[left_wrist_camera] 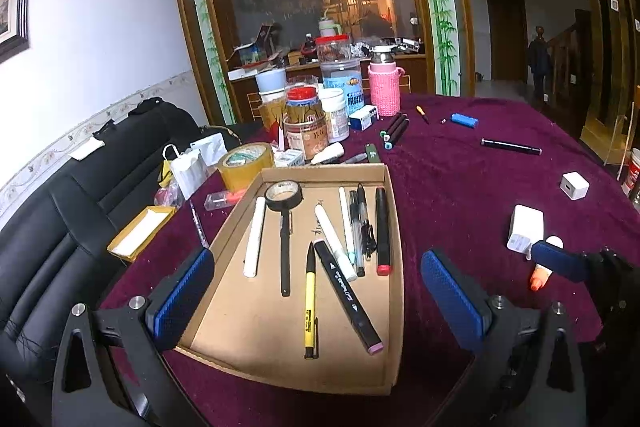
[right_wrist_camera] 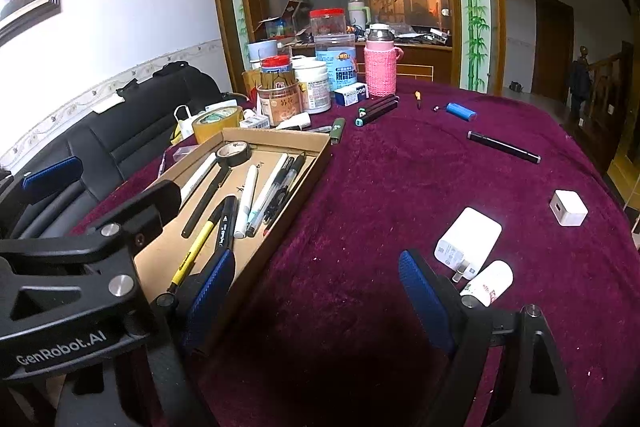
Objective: Organize rigid objects
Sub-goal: 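Open both tools and lift them away from the tray, then move both tools toward the white charger and the white glue bottle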
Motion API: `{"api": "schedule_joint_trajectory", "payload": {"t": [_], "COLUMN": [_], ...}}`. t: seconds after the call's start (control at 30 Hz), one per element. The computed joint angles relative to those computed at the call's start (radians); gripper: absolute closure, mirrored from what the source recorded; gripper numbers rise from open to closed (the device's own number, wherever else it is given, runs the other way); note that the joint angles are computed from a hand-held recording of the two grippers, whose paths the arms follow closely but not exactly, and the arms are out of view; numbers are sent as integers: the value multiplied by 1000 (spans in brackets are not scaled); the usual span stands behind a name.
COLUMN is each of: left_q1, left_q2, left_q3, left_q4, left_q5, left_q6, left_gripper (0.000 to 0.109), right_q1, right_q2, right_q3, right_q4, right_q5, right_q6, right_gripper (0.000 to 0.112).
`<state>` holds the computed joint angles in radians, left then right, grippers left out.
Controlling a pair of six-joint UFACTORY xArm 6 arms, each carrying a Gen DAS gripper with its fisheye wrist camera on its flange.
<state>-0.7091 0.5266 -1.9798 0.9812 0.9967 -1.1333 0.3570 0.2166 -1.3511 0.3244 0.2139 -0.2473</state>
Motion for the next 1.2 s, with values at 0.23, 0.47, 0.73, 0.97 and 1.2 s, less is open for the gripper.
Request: {"api": "schedule_joint_trajectory", "payload": {"t": [0.23,0.47,0.73,0.97,1.2], "left_q1": [0,0,-4,-12,-25], "left_q2": [24,53,100,159,241], "left_q3": [-28,-67,-133,-217,-341], "left_q4": [-27,-51,-85,-106,-152], "left_q5": [3,9,28,63,97], "left_q6": [27,46,91,141,216], "left_gripper": [6,6,6,6,6], "right_q1": [-12,-36,-68,-132,-240], "right_q2": [5,12,18,4,22], "right_q3": [-2,-6,-7,10,-36], "right_q4": [18,7,38,96,110], "right_q5": [5,12,29,37,77], "right_q6": [-2,12,-8,-24,39], "right_gripper": [25,24,24,24,24]}}
